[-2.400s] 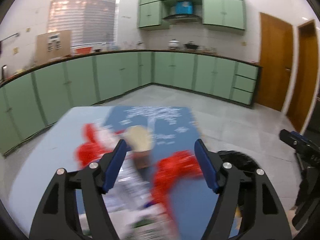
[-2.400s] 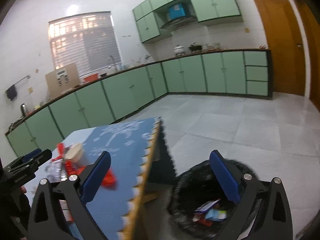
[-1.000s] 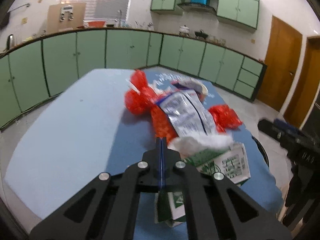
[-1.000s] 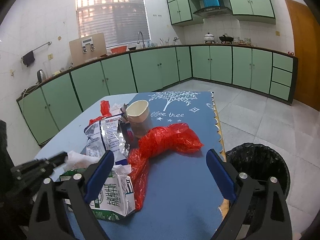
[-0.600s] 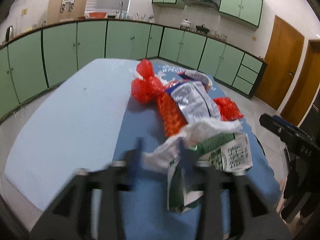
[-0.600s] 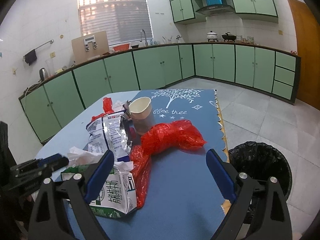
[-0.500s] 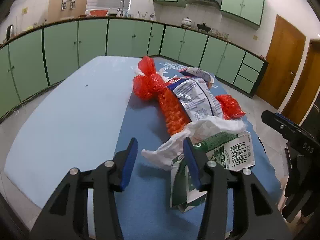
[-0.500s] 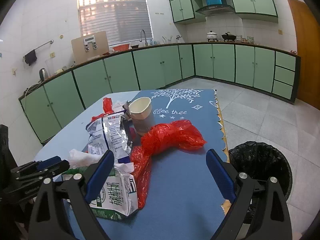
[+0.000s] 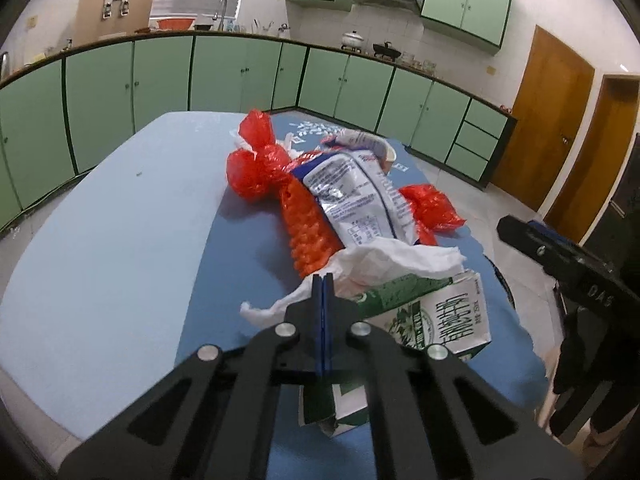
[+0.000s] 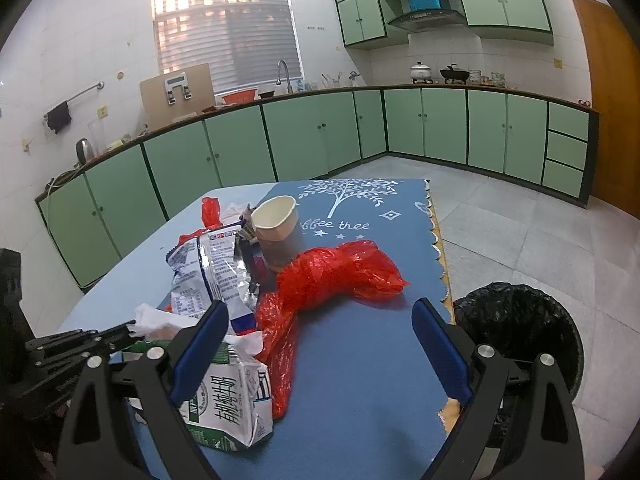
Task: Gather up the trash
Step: 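Move both tools back over the table toward the remaining trash, then grasp the red plastic bag with the right tool while the left tool grasps white tissue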
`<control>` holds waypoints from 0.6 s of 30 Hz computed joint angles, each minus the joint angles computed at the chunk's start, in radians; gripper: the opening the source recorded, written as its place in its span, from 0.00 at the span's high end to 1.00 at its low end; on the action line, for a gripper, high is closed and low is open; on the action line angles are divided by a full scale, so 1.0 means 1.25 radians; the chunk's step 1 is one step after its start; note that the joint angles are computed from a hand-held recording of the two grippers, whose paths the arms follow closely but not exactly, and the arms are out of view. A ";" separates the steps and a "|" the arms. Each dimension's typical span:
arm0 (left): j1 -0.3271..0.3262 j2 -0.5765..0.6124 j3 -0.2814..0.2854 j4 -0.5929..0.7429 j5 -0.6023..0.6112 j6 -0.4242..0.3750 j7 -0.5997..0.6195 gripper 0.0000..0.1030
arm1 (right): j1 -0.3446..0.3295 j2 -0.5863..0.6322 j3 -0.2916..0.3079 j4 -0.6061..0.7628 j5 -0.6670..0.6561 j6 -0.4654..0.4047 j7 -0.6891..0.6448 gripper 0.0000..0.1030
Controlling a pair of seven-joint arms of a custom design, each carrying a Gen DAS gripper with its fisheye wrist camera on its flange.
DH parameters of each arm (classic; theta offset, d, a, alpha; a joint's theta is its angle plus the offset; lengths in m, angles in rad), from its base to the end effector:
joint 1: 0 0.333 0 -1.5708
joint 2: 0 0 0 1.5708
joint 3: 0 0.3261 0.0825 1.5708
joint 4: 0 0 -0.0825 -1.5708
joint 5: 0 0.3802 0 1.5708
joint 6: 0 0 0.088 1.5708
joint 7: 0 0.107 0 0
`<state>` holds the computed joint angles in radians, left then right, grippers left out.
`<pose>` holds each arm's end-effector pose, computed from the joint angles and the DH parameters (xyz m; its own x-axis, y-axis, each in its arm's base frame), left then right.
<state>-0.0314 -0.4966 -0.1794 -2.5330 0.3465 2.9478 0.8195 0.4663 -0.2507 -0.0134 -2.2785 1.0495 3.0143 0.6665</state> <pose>0.4166 -0.1222 0.5569 0.1094 -0.9734 0.2014 -0.5909 -0.2266 -0.7742 0.4761 0.1600 0.5566 0.4525 -0.8734 -0.1800 -0.5176 -0.0929 -0.8506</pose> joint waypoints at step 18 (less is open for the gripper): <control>0.001 0.014 -0.051 0.035 0.067 0.031 0.028 0.60 | -0.006 -0.001 -0.010 -0.001 0.014 0.005 -0.004 0.12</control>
<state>-0.0297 -0.4786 -0.2428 -2.4897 0.4308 2.9863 0.8542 0.4592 -0.2517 -0.0260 -2.2792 1.0670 3.0211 0.6617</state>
